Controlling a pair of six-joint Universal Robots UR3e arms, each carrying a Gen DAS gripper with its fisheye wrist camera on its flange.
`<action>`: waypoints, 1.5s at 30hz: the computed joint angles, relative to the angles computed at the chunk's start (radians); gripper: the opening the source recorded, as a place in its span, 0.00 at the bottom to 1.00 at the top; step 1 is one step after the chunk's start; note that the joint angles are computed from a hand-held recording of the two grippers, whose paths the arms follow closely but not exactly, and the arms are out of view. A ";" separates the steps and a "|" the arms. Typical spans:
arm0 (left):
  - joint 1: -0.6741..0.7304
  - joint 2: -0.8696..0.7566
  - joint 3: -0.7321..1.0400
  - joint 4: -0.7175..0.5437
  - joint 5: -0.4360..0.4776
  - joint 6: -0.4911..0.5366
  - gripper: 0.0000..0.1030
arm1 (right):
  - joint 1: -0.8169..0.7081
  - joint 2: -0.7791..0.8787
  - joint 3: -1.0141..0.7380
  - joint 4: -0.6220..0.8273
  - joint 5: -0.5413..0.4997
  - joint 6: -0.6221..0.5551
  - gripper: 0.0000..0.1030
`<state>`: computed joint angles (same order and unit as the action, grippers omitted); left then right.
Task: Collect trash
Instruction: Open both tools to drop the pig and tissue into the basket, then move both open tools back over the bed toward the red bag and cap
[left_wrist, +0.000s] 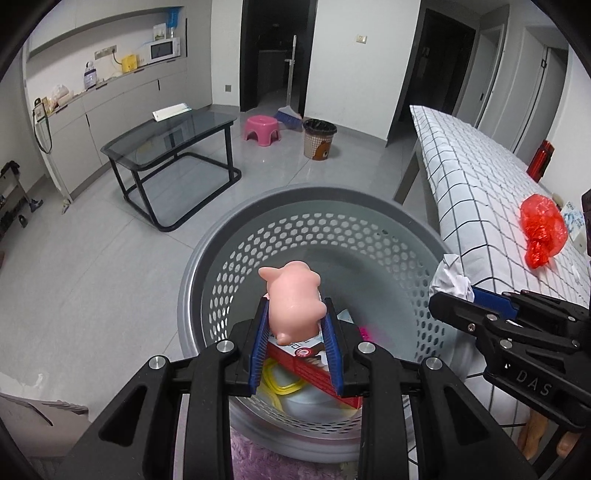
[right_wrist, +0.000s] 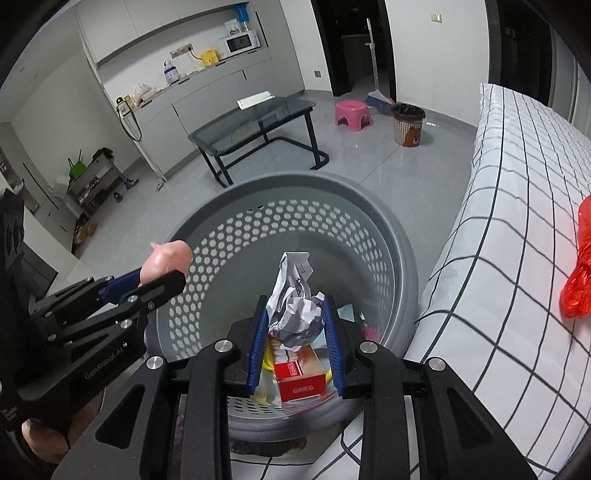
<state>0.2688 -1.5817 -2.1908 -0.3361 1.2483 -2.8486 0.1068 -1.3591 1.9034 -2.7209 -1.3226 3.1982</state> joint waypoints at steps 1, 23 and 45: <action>-0.004 -0.012 0.005 0.001 0.003 -0.002 0.27 | -0.002 0.002 0.001 -0.001 0.003 0.002 0.26; -0.019 -0.016 -0.004 0.030 0.049 -0.023 0.54 | -0.024 -0.003 0.041 -0.059 0.016 0.030 0.51; 0.022 0.054 -0.051 0.013 0.067 -0.035 0.67 | -0.034 -0.016 0.053 -0.067 0.022 0.031 0.52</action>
<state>0.2908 -1.5272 -2.2421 -0.3236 1.3149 -2.8832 0.0724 -1.3747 1.9563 -2.7877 -1.3010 3.2292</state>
